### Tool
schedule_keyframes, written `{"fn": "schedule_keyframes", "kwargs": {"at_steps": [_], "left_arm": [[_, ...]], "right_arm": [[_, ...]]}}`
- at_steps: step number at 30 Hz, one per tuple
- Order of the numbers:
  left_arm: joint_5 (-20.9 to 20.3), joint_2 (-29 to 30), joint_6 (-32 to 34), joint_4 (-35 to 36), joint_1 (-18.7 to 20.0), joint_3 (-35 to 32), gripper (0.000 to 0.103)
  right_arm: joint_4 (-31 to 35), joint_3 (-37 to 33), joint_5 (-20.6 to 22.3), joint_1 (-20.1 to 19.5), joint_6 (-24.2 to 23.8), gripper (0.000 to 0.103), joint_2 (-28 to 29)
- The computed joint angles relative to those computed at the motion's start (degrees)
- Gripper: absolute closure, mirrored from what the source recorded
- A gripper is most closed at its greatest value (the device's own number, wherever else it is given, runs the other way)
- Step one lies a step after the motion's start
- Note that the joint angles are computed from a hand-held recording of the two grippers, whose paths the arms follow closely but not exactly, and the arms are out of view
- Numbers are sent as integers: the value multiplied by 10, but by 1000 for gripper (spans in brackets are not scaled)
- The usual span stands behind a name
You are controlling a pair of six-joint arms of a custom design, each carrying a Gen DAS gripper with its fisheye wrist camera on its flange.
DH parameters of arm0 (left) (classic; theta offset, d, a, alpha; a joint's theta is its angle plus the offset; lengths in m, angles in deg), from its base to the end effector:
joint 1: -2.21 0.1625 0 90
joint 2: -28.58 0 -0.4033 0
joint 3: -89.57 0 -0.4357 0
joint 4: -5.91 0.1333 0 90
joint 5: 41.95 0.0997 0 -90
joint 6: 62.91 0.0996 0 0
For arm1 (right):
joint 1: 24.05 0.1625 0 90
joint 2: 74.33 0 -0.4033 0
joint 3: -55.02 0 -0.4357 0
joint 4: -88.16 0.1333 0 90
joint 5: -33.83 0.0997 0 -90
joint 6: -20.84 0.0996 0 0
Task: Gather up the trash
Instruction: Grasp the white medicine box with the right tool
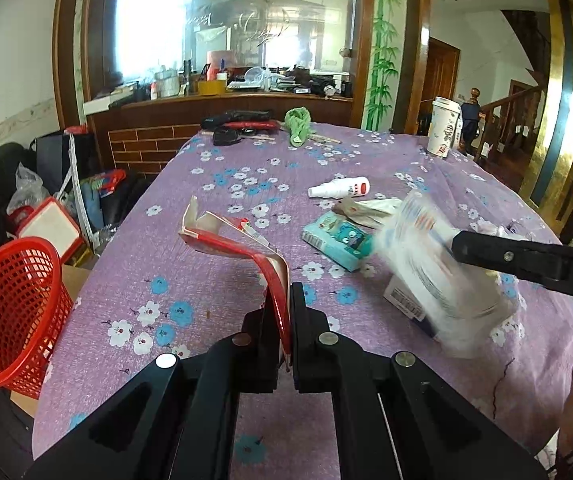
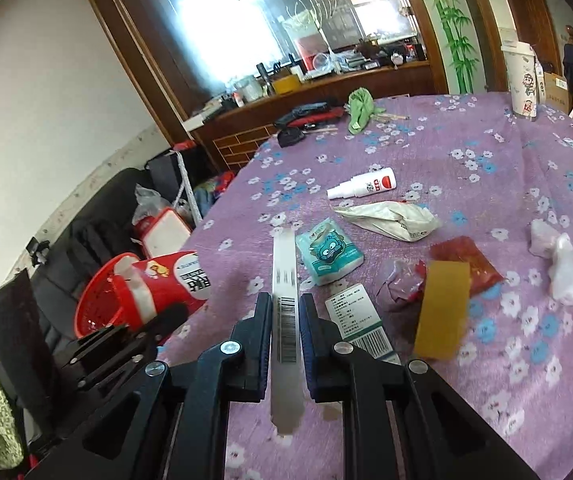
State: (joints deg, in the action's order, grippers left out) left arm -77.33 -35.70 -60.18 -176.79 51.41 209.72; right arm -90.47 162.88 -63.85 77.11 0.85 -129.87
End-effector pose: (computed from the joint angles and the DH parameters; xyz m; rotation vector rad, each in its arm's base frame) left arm -0.1864 -0.5443 0.1788 0.4678 2.1991 -1.0706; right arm 0.2403 -0.5981 0.1297 0.6982 -2.7364 0.9085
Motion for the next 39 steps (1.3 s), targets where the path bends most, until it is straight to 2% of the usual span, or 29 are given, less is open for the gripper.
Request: {"fn": "schedule_keyframes", "kwargs": {"at_steps": [6, 10, 13, 14, 15, 17, 18, 25, 31, 32, 33, 34, 39], "left_arm": [[9, -1, 1, -2, -13, 10, 99], [12, -3, -5, 6, -16, 16, 99], [10, -7, -13, 14, -15, 19, 99], [9, -8, -14, 16, -16, 20, 99], [10, -8, -14, 17, -16, 21, 99], [10, -10, -15, 18, -17, 23, 99], [9, -11, -16, 20, -17, 23, 99], [1, -10, -26, 27, -17, 26, 99], [3, -12, -29, 30, -18, 30, 99], [2, -12, -29, 31, -17, 30, 99], [2, -12, -30, 33, -17, 30, 99], [2, -12, -29, 33, -17, 29, 99], [-1, -12, -30, 34, -15, 30, 99]], "right_arm": [[-11, 27, 6, -3, 4, 89, -23], [-4, 33, -7, -4, -1, 89, -25], [40, 37, -3, -15, 10, 87, -40], [44, 41, -4, -18, 8, 74, -44], [38, 48, -16, -18, -1, 50, -49], [15, 62, -47, -15, -29, 24, -53], [4, 70, -58, -15, -49, 23, -55], [56, 69, -97, -13, -107, 23, -46], [20, 73, -142, -2, -167, 23, -15], [11, 73, -150, -2, -171, 27, -9], [5, 74, -154, -2, -175, 42, -7], [8, 73, -155, -3, -175, 49, -7], [9, 77, -145, -4, -169, 51, -16]]}}
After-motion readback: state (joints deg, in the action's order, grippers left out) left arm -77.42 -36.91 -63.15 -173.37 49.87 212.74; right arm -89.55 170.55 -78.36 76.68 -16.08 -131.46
